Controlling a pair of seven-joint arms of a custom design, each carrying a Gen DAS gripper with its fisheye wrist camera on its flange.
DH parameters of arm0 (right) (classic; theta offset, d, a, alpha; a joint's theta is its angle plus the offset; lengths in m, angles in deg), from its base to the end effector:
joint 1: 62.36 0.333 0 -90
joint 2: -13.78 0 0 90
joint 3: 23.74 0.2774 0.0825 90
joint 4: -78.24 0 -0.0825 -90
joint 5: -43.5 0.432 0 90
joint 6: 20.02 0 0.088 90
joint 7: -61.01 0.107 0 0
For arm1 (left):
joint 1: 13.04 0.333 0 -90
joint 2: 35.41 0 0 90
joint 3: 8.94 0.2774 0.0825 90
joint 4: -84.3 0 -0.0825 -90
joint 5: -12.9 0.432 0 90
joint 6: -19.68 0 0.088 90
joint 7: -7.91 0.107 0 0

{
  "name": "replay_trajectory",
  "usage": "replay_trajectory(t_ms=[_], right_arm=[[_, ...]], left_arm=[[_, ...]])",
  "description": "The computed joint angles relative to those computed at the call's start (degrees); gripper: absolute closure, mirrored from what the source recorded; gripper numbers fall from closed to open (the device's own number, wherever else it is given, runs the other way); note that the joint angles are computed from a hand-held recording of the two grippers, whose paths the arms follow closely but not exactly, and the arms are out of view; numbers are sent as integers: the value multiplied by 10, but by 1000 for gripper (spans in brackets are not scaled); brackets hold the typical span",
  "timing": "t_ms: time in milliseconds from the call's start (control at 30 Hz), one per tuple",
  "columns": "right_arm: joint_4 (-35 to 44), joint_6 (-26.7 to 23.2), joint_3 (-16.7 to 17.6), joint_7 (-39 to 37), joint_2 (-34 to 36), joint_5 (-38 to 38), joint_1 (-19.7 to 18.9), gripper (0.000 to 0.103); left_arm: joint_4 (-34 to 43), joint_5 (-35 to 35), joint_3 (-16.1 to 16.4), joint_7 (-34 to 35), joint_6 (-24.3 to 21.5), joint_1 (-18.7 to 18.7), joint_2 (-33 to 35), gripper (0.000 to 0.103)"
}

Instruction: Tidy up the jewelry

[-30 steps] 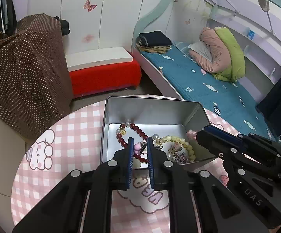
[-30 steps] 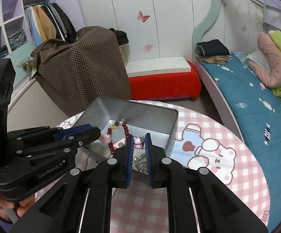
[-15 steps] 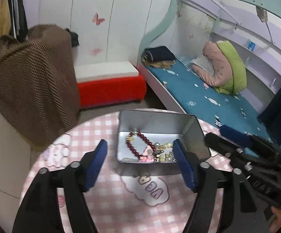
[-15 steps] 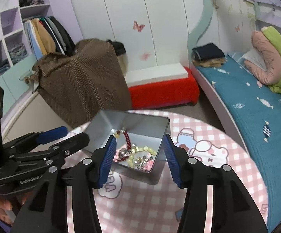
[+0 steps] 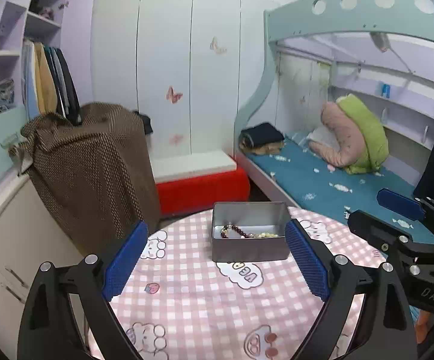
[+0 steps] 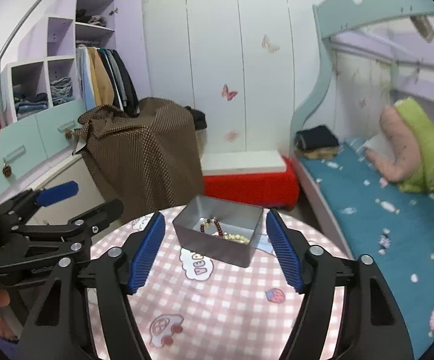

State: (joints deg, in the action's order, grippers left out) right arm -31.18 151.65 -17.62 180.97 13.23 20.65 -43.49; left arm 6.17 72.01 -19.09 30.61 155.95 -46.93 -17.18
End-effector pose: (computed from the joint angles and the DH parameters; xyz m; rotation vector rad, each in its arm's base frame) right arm 0.5763 0.2995 0.5735 -1.6770 1.2705 -0.6801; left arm 0.5516 -0.4926 0.5868 -1.4962 1.6210 -0.9692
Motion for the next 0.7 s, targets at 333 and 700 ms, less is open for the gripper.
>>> replay_trajectory(t_ms=[333,700], right_arm=[[-118,18,115,203,-165,-204,-118,27],[-230,57,200,219,-320,-152,-195,20]], left_arm=[[-133,112,-50,-132,-16,4,-127,12],[-214,196,-122,-218,-89,22,-208,12]])
